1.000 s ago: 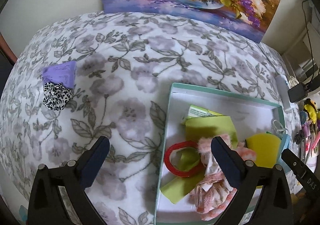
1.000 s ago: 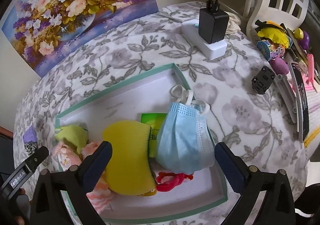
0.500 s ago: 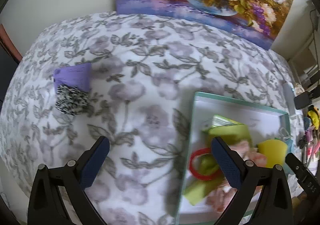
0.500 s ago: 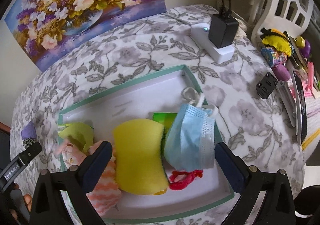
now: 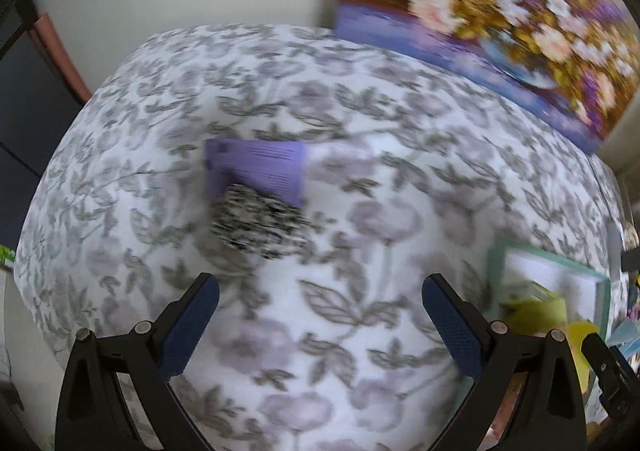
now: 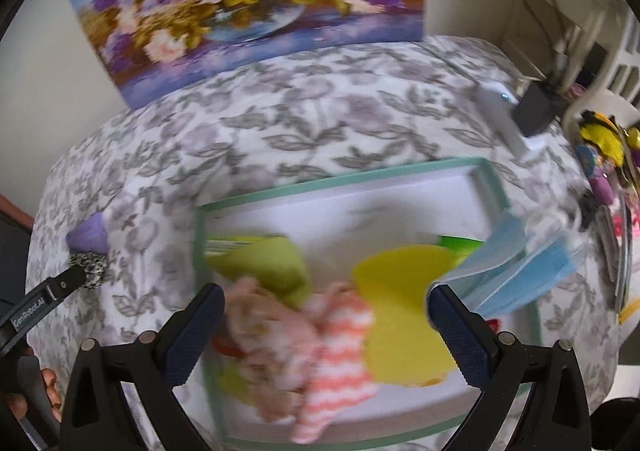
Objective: Organize soft objects
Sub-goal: 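Move both open grippers back to the purple packet and leopard scrunchie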
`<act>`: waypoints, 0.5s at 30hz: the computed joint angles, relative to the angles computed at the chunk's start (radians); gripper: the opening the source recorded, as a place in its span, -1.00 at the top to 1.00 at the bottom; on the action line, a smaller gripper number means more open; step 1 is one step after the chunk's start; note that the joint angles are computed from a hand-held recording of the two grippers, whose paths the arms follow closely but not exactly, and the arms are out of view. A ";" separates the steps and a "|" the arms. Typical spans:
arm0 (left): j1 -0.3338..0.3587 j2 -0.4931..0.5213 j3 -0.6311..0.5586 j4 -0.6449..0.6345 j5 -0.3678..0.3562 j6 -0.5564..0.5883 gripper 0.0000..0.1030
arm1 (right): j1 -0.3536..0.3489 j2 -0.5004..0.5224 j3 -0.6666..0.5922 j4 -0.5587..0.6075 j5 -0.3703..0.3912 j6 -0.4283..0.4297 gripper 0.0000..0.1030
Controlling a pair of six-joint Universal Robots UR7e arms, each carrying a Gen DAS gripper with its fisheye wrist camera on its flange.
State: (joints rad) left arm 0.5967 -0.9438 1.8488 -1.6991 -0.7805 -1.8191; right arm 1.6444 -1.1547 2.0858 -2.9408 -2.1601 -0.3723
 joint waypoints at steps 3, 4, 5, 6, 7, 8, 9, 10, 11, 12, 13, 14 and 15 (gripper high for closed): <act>0.003 -0.052 0.035 0.039 0.000 -0.052 -0.97 | 0.025 0.029 -0.003 -0.003 -0.002 0.002 -1.00; 0.005 -0.068 0.047 0.046 0.000 -0.063 -0.97 | 0.034 0.039 -0.005 -0.004 -0.005 0.003 -1.00; 0.005 -0.080 0.056 0.052 0.000 -0.073 -0.97 | 0.043 0.051 -0.006 -0.006 -0.007 0.002 -1.00; 0.005 -0.091 0.067 0.054 -0.001 -0.083 -0.97 | 0.049 0.058 -0.006 -0.006 -0.009 0.004 -1.00; 0.005 -0.105 0.080 0.054 -0.002 -0.092 -0.97 | 0.055 0.066 -0.005 -0.006 -0.012 0.005 -1.00; 0.006 -0.116 0.091 0.051 -0.002 -0.097 -0.97 | 0.059 0.073 -0.006 -0.005 -0.013 0.005 -1.00; 0.006 -0.126 0.101 0.046 -0.003 -0.100 -0.97 | 0.063 0.083 -0.007 -0.003 -0.019 0.006 -1.00; 0.009 -0.132 0.107 0.040 -0.003 -0.098 -0.97 | 0.066 0.090 -0.009 -0.003 -0.026 0.008 -1.00; 0.010 -0.137 0.114 0.034 -0.003 -0.097 -0.97 | 0.069 0.096 -0.009 -0.006 -0.034 0.008 -1.00; 0.011 -0.143 0.120 0.028 -0.004 -0.096 -0.97 | 0.072 0.101 -0.009 -0.010 -0.041 0.009 -1.00; 0.013 -0.142 0.123 0.020 -0.002 -0.094 -0.97 | 0.074 0.103 -0.009 -0.012 -0.046 0.010 -1.00; 0.013 -0.144 0.126 0.013 -0.002 -0.092 -0.97 | 0.074 0.104 -0.009 -0.013 -0.048 0.010 -1.00; 0.012 -0.145 0.128 0.009 -0.002 -0.091 -0.97 | 0.076 0.107 -0.009 -0.016 -0.050 0.011 -1.00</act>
